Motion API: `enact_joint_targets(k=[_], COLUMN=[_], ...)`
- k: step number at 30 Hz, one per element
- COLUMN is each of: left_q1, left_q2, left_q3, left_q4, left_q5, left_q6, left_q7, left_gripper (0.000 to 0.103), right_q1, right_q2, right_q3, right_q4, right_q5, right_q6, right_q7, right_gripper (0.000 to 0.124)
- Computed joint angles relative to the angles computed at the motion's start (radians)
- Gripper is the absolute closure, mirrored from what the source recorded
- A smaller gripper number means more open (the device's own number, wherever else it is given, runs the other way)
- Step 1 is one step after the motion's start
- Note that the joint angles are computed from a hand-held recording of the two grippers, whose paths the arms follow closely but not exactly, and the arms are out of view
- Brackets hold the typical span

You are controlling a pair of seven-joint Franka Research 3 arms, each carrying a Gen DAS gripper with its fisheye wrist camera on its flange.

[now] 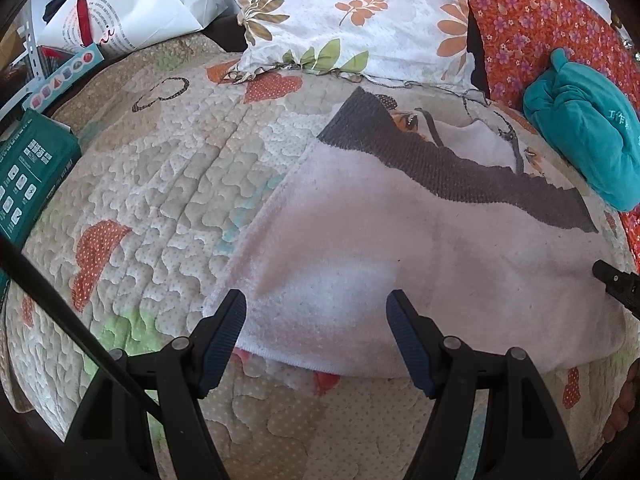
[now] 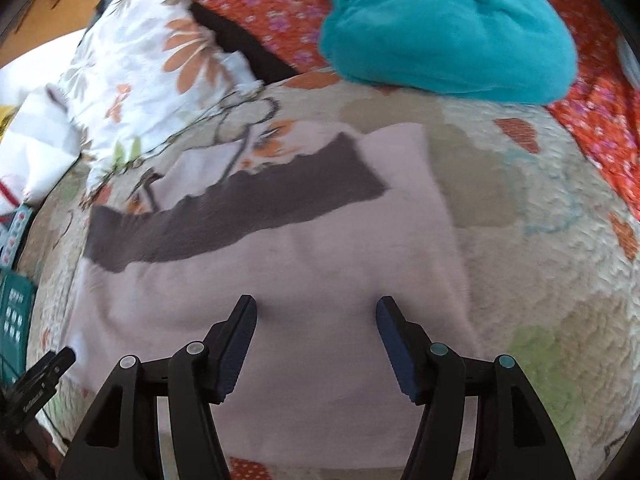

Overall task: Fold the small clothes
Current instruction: 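Open both grippers and smooth the folded sweater flat, then grasp the side edge of the folded sweater with both grippers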

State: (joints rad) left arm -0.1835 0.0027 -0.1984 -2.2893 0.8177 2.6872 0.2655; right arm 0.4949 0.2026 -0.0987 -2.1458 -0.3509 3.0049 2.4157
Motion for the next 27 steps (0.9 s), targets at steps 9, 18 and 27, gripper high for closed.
enact_joint_targets(k=[9,18,27], left_q1=[-0.014,-0.014,0.059], left_q2=[0.042,0.01,-0.049], left_q3=[-0.002,0.018,0.035], left_q4=[0.034,0.009,-0.07], left_q5=[-0.01,0.008,-0.142], left_q6=[-0.038,0.006,0.126], left_q7=[0.04,0.021,-0.012], left_gripper=[0.027,0.026,0.026], right_q1=[0.07,0.012,-0.045], right_q2=[0.046,0.026,-0.056], right_q3=[-0.046,-0.003,-0.023], right_q4=[0.077,0.07,-0.017], right_q5=[-0.232,-0.225,-0.247], right_q6=[-0.048,-0.117,-0.059], right_q7=[0.089,0.091,0.227], right_gripper=[0.049,0.04,0.038])
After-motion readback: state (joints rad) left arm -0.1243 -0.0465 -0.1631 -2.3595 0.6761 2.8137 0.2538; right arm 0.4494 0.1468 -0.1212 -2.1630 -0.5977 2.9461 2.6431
